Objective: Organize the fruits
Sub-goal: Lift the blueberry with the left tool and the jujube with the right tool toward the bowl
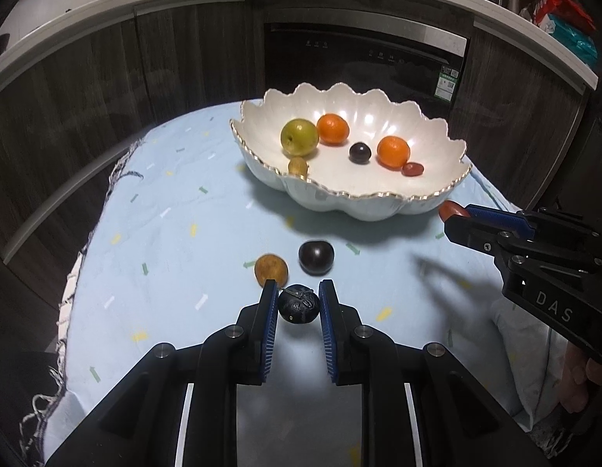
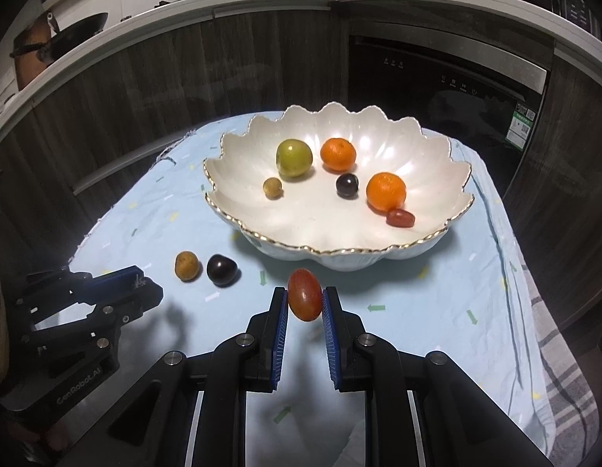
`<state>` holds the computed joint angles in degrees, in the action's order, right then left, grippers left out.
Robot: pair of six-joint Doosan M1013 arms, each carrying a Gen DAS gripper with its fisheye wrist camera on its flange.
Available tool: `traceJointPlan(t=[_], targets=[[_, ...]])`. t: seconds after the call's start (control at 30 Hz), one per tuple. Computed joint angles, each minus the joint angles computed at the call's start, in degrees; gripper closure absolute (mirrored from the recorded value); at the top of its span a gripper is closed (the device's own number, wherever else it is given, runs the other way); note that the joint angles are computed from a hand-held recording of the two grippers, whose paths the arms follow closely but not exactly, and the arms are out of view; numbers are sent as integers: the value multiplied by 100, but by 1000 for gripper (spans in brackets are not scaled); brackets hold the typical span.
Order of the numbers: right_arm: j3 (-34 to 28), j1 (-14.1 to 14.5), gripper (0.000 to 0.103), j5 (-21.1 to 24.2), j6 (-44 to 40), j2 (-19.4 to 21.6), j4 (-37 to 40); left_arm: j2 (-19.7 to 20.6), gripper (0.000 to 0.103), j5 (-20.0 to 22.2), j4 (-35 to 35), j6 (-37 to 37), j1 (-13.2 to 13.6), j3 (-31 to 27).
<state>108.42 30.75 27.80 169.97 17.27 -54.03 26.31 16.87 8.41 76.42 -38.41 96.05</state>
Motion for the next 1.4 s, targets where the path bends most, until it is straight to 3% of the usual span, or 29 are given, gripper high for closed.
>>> traceJointPlan(t=[0.8, 1.03, 1.4], targets=[[-139, -123, 83, 334, 385, -151, -481, 125, 81, -52, -767, 947, 14, -569], [-250, -189, 83, 407, 299, -127, -405, 253, 81, -107, -691, 902, 28, -808], [-363, -286, 83, 448, 233, -67, -355, 462, 81, 56, -1168, 1554, 58, -1163]])
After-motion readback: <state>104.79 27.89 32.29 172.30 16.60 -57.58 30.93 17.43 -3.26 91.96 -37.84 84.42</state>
